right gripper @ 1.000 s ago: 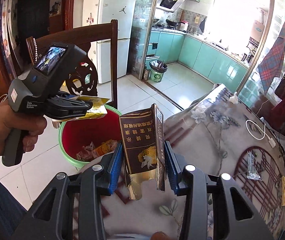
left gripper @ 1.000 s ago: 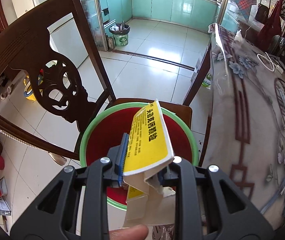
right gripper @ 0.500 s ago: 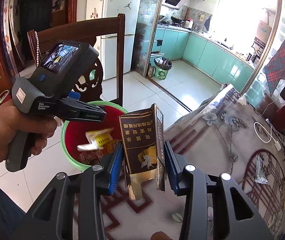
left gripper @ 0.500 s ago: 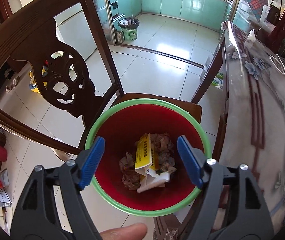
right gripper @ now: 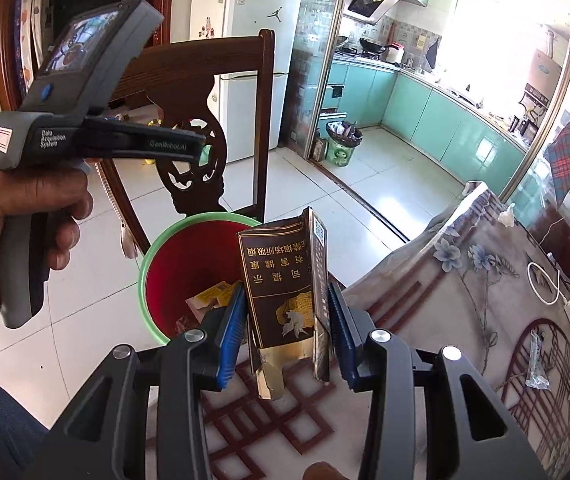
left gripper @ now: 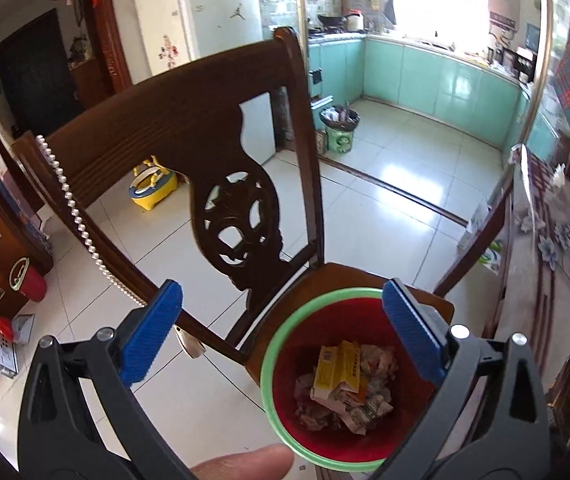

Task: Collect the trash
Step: 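Carry yellow box and cigarette pack over the red bucket and open both tools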

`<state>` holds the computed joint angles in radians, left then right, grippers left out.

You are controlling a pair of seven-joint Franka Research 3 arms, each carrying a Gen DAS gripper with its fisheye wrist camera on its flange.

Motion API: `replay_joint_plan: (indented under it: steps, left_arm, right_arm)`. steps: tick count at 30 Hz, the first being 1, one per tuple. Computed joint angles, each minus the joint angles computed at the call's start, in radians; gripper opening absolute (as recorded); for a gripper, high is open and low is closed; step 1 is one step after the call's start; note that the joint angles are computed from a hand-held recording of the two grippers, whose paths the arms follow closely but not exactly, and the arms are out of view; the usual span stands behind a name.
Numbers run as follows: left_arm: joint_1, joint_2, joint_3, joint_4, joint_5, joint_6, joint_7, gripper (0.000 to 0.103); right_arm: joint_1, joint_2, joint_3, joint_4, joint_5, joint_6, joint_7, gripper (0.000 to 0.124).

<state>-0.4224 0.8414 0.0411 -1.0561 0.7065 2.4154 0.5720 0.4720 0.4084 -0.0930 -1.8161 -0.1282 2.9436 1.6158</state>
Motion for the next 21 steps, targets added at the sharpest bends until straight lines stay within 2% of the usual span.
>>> replay_joint_plan:
  steps: [4,7,21]
  left_arm:
    - [-0.006,-0.071,0.043,-0.092,0.051,0.016,-0.141,0.098]
    - [0.008,-0.104,0.041,-0.133,0.077,0.027,-0.196,0.098]
    - [0.023,-0.152,0.028,-0.183,0.185,-0.011,-0.317,0.098]
  right_arm:
    - [-0.008,0.041,0.024,0.057,0.02,-0.022,-0.026,0.039]
    - [-0.001,0.076,0.028,0.103,0.027,-0.04,-0.041,0.039]
    - [0.018,0.315,0.051,0.45,0.077,-0.209,-0.059,0.039]
